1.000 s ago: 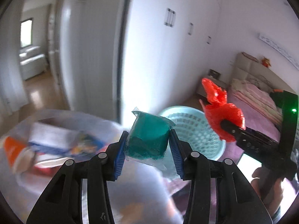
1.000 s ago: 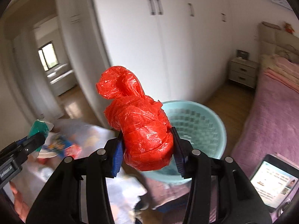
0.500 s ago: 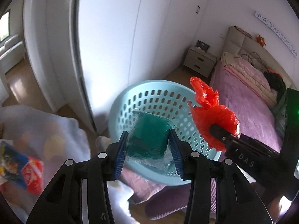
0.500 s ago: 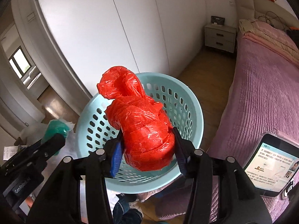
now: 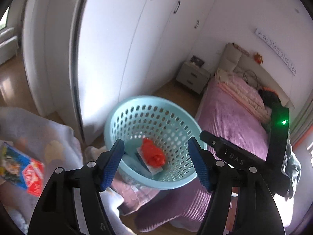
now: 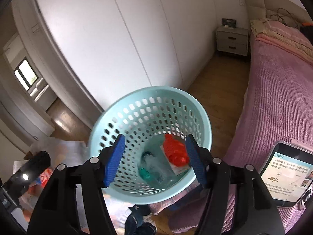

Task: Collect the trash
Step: 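Return both tools to the table toward the spray can and tissue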

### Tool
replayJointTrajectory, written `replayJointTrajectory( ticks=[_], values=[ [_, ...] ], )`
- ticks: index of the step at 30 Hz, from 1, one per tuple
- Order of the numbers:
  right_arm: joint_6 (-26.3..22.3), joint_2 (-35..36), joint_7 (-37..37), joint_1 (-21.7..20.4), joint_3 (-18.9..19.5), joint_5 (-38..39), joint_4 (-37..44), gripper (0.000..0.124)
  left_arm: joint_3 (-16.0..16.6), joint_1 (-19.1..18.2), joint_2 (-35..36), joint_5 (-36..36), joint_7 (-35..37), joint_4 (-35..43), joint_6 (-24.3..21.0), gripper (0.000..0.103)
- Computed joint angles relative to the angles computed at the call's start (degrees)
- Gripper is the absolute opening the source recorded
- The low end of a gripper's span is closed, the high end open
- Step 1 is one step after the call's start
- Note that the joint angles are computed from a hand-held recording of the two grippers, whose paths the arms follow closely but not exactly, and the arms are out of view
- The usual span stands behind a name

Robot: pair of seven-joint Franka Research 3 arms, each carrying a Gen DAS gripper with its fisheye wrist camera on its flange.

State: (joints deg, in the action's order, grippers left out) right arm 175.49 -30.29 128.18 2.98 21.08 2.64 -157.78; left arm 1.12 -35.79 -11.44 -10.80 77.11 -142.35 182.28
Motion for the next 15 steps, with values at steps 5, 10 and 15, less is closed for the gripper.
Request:
replayJointTrajectory(
  ticks=[5,10,15],
  values=[
    [0.41,-4.57,0.30,0.57,2.68,-0.97,-0.20,0.061,-5.07,6.27,-7.23,5.92,-5.16,-4.99,1.91,0.066],
    [3.13,-6.81,-1.25,4.17,3.61,-0.56,0.15,0.061,-10.40,13.72,-16.21,10.03,-11.04,-10.31,1.09,0.066],
    [6.03,-7.02,-3.88,6.74,6.33,-0.01,1.46,0.061,-14.56,20.90,-26.59,13.63,-17.18,-15.62,-3.18,0.066]
  ],
)
